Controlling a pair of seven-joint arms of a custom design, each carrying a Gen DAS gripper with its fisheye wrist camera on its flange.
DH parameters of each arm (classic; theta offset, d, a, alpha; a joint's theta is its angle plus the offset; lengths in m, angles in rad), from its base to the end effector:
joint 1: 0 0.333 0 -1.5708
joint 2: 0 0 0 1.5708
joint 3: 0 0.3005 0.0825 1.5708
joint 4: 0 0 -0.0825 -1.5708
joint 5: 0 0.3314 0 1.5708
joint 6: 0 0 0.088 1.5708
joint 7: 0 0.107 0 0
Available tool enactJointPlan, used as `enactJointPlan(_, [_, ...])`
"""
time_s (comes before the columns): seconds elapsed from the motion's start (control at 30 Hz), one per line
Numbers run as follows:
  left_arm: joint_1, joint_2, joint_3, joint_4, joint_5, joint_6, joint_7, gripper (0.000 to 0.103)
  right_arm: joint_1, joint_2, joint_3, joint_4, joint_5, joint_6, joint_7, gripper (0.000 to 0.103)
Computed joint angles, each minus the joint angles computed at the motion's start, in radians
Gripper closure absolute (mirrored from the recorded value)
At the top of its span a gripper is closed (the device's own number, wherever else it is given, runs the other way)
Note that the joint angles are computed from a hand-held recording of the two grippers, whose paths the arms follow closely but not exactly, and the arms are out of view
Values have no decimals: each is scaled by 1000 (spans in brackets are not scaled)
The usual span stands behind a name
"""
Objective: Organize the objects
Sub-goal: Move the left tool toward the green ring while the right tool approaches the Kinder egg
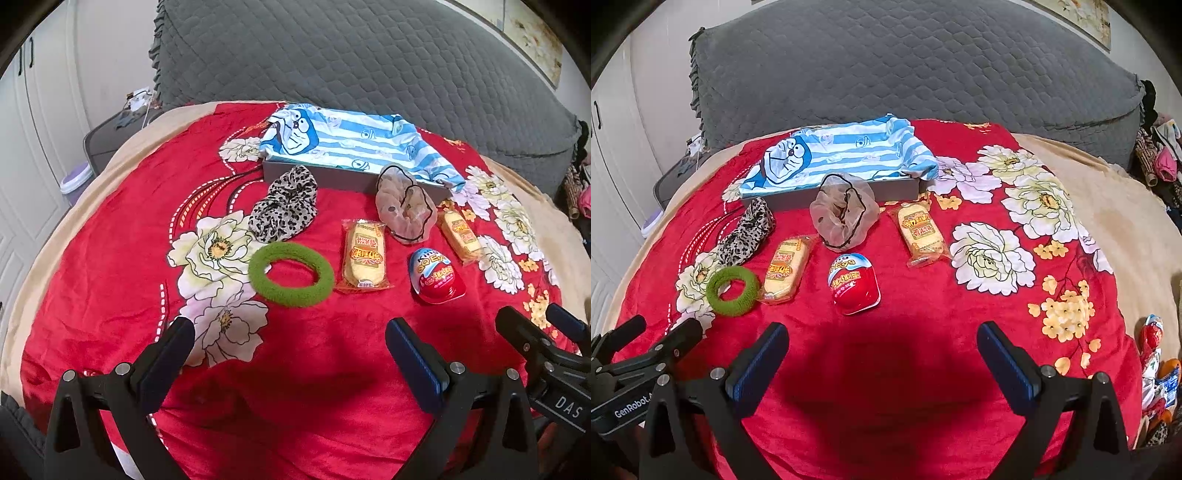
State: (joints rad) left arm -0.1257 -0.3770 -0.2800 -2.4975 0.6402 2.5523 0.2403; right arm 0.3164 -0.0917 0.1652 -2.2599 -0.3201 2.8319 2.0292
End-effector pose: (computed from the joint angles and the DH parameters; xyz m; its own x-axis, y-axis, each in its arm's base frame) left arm 0.3777 -0.1779 0.4702 0.4145 -0.9074 0.0700 -0.6956 -0.3655 -0.6185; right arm 0.4427 0.2518 0.4885 0.2975 -0.9547 -0.0066 -0.7404 -0.2264 -0.6330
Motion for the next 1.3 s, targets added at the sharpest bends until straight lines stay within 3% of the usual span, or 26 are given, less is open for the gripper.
enactJointPlan(0.5, [-11,-10,-7,11,-2,-26,12,0,9,-18,-3,-7,34,-6,-39,0])
enactJointPlan(0.77, [-36,-73,-27,18,-11,-82,31,0,-7,-106,20,-47,77,-38,-68,0])
enactJointPlan(1.3, [-60,-211,-48,1,-33,-164,45,0,-51,-237,67,-120,192,-13,-164,0])
